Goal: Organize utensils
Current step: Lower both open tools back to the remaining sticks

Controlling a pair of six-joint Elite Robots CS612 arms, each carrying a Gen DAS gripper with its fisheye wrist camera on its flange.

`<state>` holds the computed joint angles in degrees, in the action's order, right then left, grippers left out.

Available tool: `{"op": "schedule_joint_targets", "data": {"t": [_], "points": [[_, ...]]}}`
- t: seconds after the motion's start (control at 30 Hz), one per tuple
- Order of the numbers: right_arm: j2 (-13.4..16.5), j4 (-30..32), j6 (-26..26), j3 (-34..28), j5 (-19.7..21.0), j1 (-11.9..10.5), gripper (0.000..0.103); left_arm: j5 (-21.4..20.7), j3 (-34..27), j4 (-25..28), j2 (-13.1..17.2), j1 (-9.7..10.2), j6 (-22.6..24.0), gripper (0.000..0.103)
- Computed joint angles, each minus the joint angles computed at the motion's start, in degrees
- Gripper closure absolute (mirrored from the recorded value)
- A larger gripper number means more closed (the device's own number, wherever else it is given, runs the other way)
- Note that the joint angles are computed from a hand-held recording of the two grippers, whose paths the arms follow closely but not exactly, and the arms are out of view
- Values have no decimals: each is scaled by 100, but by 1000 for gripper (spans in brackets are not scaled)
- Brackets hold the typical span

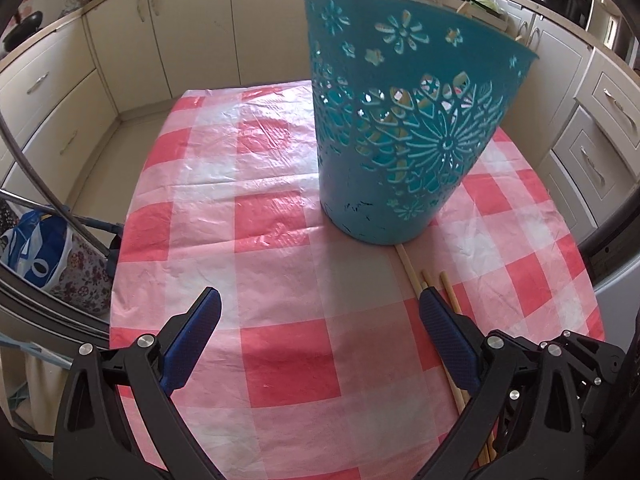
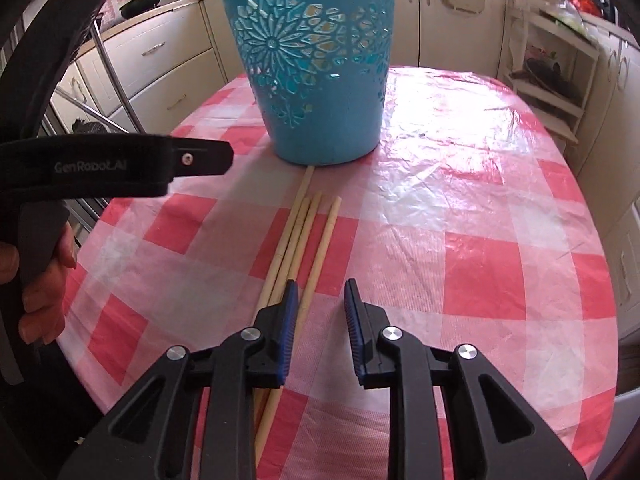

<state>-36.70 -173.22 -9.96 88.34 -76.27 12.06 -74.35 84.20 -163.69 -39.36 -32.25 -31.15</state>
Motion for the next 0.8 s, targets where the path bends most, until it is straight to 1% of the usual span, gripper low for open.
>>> {"op": "schedule_joint_targets", "data": {"t": [0.1, 0.13, 0.2, 0.33, 0.53, 0.57, 0.8], "points": [[6, -104, -90, 24, -171, 29, 84, -125, -72, 75, 54, -9, 26, 8], [6, -114, -71, 26, -202, 27, 89, -144, -94, 101, 74, -17, 46, 8], [6, -114, 11, 24, -252, 13, 93, -207, -151, 182, 116, -40, 152, 8], [5, -132, 161, 46, -236, -61, 94, -235, -238, 362, 179, -102, 425, 8], [-5, -117, 155, 54, -158, -121, 95, -262, -337, 592, 267, -153, 628, 8], [-4, -113, 147, 53, -143, -127, 95, -265, -303, 487, 265, -157, 653, 8], [-6, -90, 183, 56, -73, -165, 96, -269, -177, 572, 200, -143, 636, 8]]}}
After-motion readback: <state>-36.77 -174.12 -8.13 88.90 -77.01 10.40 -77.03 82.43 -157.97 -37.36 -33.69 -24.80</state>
